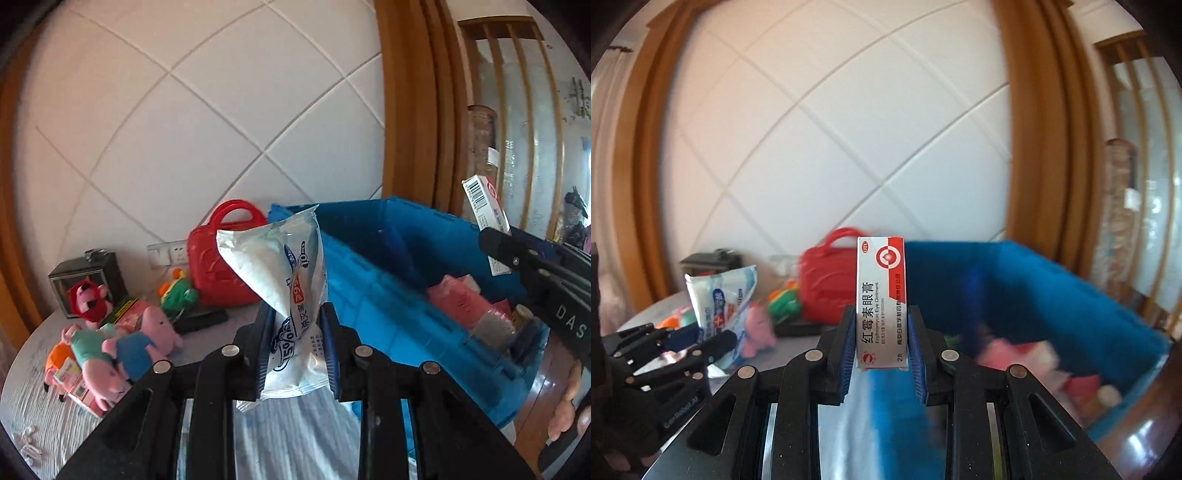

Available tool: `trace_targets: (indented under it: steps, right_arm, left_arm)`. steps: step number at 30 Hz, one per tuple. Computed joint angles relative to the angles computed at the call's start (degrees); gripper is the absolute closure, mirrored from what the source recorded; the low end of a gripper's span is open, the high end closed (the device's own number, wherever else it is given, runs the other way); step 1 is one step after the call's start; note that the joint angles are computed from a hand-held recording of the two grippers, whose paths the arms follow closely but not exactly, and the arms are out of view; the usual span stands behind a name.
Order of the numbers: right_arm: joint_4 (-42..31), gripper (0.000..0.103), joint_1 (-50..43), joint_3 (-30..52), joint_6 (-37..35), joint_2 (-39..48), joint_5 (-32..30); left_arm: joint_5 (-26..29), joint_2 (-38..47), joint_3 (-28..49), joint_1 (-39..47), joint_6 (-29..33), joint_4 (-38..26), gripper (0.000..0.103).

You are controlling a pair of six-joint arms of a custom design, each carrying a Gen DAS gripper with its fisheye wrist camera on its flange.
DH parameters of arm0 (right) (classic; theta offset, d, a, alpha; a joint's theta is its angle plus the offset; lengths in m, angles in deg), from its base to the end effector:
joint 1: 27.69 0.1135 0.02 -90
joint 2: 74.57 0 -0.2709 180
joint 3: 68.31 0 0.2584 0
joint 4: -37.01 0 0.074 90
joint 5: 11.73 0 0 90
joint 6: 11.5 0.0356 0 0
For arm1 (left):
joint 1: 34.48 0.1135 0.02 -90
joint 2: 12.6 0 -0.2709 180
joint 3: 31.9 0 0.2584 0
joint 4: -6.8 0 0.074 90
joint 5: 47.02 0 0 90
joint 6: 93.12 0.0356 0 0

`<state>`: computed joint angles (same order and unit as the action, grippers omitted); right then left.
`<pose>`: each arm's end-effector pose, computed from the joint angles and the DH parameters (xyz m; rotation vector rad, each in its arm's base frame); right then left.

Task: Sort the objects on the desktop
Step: 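Carry the wet-wipe pack and medicine box over the blue bin with both tools, then open both tools over the blue bin to drop wipes and box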

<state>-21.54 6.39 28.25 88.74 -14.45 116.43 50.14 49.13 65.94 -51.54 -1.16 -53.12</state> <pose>0.1675 0.0868 0.4635 0.0388 1.8726 -0.1212 0.1903 -0.0631 0.4602 0.4095 1.9524 -0.2943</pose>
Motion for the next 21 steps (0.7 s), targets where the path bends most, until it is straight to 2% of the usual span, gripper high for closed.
trace_targets:
  steps: [4,10,12,15,21]
  right_arm:
    - [-1.7,0.077,-15.3,-1.1,-4.6,-3.4,-8.1]
    - [-2.2,0.077,-38.1,-3.0,-12.2,-4.7,-24.0]
    - [-2.5,0.077,-44.0,-2.6,-14.6,-4.0,-28.3]
    - [-2.8,0.077,-49.9,-2.0,-17.1,-3.1,-32.6]
    - [-1.4,0.077,-54.8,-3.1,-18.9,-1.7,-36.8]
  left_arm:
    - [-9.9,5.8,5.4,-15.9,-4.7,0.4,0.078]
    - [-18.3,14.8,14.3,-29.4,-8.0,-2.9,0.078]
    - [-20.6,16.2,16.2,-31.8,-8.0,-3.4,0.078]
    - [-20.8,19.2,20.5,-33.5,-8.8,-6.2,0.078]
    - [-21.8,21.6,22.7,-34.0,-8.9,-6.8,0.076]
